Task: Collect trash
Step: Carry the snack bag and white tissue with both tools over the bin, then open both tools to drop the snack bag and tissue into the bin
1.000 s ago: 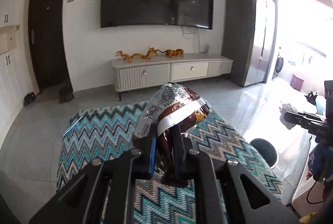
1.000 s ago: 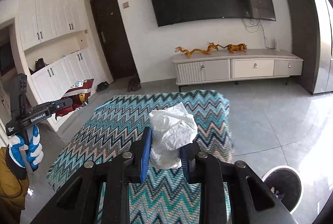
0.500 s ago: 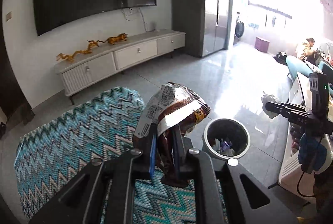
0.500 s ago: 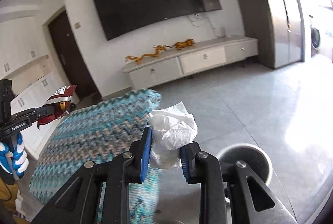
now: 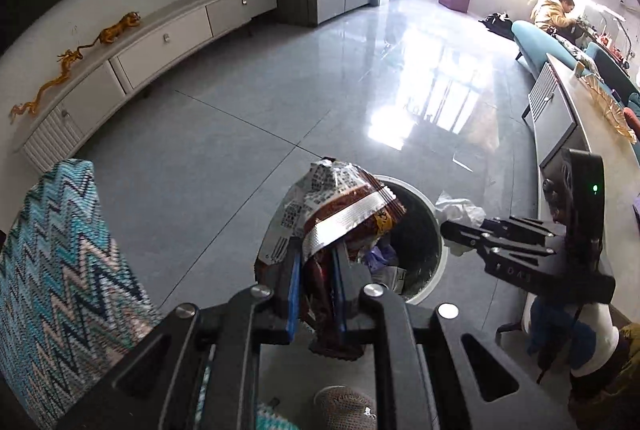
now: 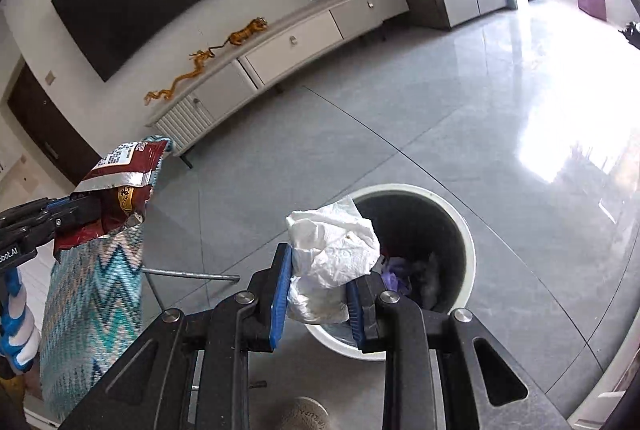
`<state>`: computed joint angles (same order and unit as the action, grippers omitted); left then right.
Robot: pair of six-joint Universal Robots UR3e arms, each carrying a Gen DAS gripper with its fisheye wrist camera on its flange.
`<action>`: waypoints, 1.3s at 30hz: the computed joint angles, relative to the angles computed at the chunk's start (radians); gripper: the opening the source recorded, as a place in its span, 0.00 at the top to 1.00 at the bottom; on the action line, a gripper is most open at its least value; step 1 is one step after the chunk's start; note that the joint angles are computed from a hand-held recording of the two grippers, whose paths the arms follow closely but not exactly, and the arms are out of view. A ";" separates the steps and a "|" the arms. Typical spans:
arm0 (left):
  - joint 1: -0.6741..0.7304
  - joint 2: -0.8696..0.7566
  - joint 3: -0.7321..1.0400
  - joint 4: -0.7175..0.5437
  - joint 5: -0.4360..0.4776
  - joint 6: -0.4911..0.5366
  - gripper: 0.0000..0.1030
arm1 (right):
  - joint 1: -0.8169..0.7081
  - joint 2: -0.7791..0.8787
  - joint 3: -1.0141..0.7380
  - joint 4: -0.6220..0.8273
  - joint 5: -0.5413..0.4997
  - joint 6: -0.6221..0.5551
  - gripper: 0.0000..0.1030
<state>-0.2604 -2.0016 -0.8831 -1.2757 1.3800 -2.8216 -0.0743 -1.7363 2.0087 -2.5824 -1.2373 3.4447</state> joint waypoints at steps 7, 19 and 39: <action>-0.065 -0.255 0.264 -0.080 0.019 -0.069 0.83 | -0.044 0.148 0.024 -0.068 0.013 -0.026 0.74; -0.051 -0.478 0.593 -0.263 -0.066 -0.151 0.63 | -0.009 0.279 -0.036 -0.078 -0.046 0.003 0.57; 0.147 0.104 0.044 -0.121 -0.129 0.021 0.48 | 0.228 0.107 -0.287 0.113 -0.302 0.122 0.31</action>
<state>-0.1131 -1.8981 -0.8390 -1.3969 1.2513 -2.8011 0.1539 -1.6291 1.7217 -2.4699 -1.5389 3.5667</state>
